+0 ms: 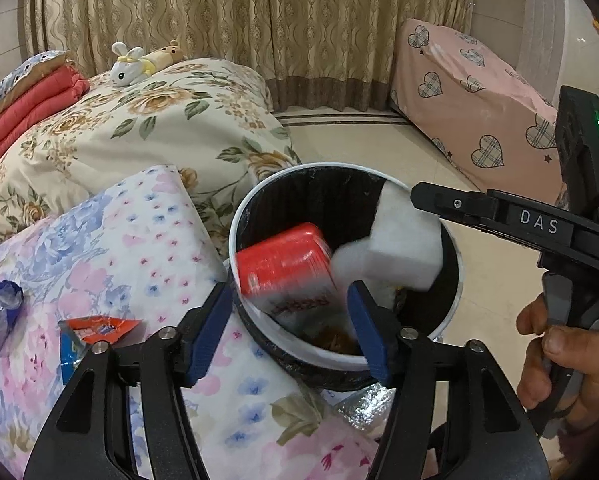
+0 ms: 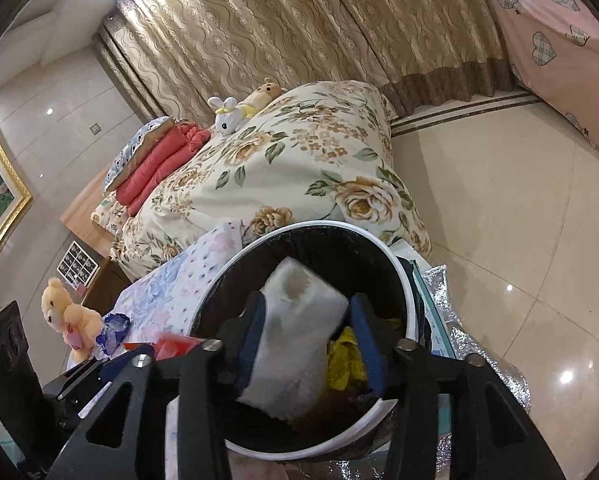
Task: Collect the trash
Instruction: 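Open both tools to drop the red-and-white box and foam block into the bin, then move both tools back over the bed toward the blue and orange wrappers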
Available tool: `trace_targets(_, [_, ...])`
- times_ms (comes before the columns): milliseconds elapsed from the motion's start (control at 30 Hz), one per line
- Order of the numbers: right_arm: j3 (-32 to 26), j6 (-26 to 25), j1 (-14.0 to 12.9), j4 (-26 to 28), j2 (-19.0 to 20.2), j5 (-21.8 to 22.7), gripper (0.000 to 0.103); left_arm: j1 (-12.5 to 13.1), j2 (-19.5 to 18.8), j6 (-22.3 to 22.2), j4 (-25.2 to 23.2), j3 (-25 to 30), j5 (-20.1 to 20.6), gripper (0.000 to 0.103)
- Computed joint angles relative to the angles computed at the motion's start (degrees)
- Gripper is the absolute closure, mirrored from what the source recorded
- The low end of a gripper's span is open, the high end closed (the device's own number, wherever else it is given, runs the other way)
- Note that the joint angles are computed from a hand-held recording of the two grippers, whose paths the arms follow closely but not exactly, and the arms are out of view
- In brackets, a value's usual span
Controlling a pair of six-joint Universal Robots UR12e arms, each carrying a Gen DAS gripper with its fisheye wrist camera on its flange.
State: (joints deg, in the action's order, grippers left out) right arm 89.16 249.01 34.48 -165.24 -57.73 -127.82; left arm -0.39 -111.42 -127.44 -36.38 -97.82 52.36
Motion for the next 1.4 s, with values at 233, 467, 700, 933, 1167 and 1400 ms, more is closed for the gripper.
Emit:
trace_targets(233, [0.0, 0.1, 0.3, -0.4, -0.2, -1.1, 0.037, 0.5, 0.4, -0.2, 1.0, -0.6, -1.1, 0.032])
trace_targets(467, [-1.4, -0.3, 1.1, -0.5, 0.6, -1.6, 0.035, 1.8, 0.5, -1.1, 0.7, -0.8, -1.5, 0.030])
trace_targets(700, [-3.8, -1.4, 2.3, -0.8, 2.3, -1.5, 0.028, 3.8, 0.1, -2.6, 1.0, -1.0, -1.1, 0.030])
trace_targets(933, [-6.8, -2.8, 3.4, -0.6, 4.1, -1.1, 0.024, 6.2, -0.4, -4.4, 0.0, -0.8, -1.0, 0.029])
trace_targets(1167, [-10.8, -5.5, 4.2, 0.0, 6.5, 0.9, 0.022, 8.4, -1.1, -6.2, 0.0, -0.4, -0.5, 0.029])
trace_targets(1400, [-15.0, -7.3, 4.6, 1.2, 9.1, 3.4, 0.019, 11.2, -2.5, -10.0, 0.5, 0.7, -0.3, 0.029])
